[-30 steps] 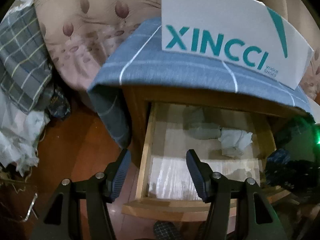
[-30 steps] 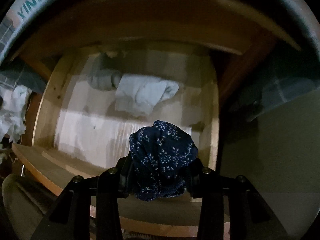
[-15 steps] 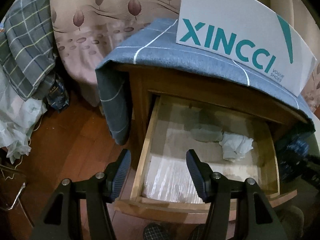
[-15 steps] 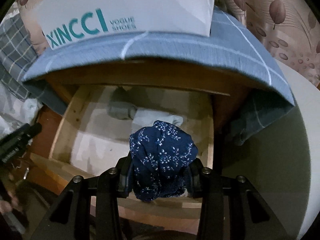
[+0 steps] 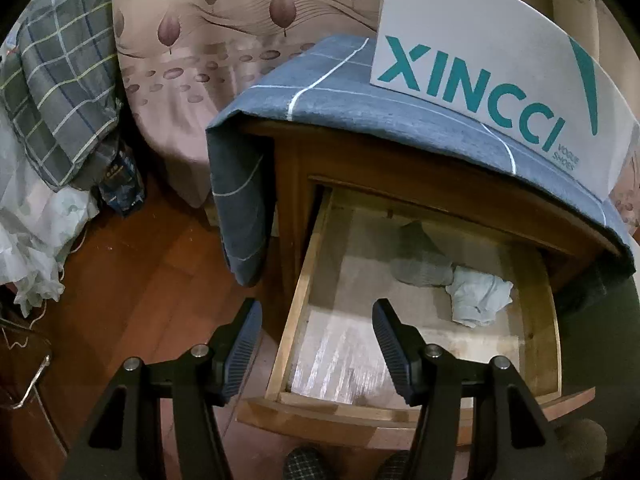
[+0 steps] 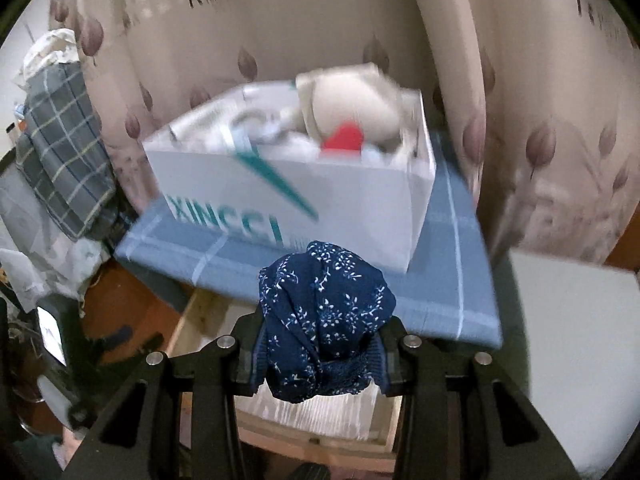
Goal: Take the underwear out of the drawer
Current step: 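Carry the navy patterned underwear into the white box and open the right tool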
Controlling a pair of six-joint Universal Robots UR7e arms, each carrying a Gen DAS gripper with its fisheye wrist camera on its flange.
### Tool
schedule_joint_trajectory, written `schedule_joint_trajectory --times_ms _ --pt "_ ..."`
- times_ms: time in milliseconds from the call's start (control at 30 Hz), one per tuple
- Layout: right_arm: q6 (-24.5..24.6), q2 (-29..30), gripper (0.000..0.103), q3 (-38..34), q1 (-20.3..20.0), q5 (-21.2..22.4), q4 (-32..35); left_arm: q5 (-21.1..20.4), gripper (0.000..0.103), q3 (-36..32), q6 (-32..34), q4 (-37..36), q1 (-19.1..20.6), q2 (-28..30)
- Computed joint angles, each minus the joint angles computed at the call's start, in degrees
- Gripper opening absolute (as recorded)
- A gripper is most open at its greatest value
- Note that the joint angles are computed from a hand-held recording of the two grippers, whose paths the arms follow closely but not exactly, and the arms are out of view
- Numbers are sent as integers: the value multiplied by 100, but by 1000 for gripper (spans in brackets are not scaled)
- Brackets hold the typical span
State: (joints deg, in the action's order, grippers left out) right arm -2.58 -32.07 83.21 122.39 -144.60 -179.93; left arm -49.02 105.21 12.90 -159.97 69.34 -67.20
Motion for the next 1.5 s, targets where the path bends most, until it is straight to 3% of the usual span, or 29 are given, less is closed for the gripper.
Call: schedule_joint_trajectory --times_ms 400,567,733,1067,1500 --pt "-926 385 38 -1744 167 -336 350 -21 59 58 108 -116 -18 -11" --pt "-848 567 38 -2267 53 -366 728 -53 59 46 101 -81 -7 -18" --pt "-320 651 38 -2621 -138 -202 1401 -52 59 42 106 -87 -13 -4" --pt "104 937 39 -3136 -426 -253 2302 -103 59 55 119 -111 -10 4" --pt "435 1209 44 -3454 -649 -213 2980 -163 59 12 -10 -24 20 -2"
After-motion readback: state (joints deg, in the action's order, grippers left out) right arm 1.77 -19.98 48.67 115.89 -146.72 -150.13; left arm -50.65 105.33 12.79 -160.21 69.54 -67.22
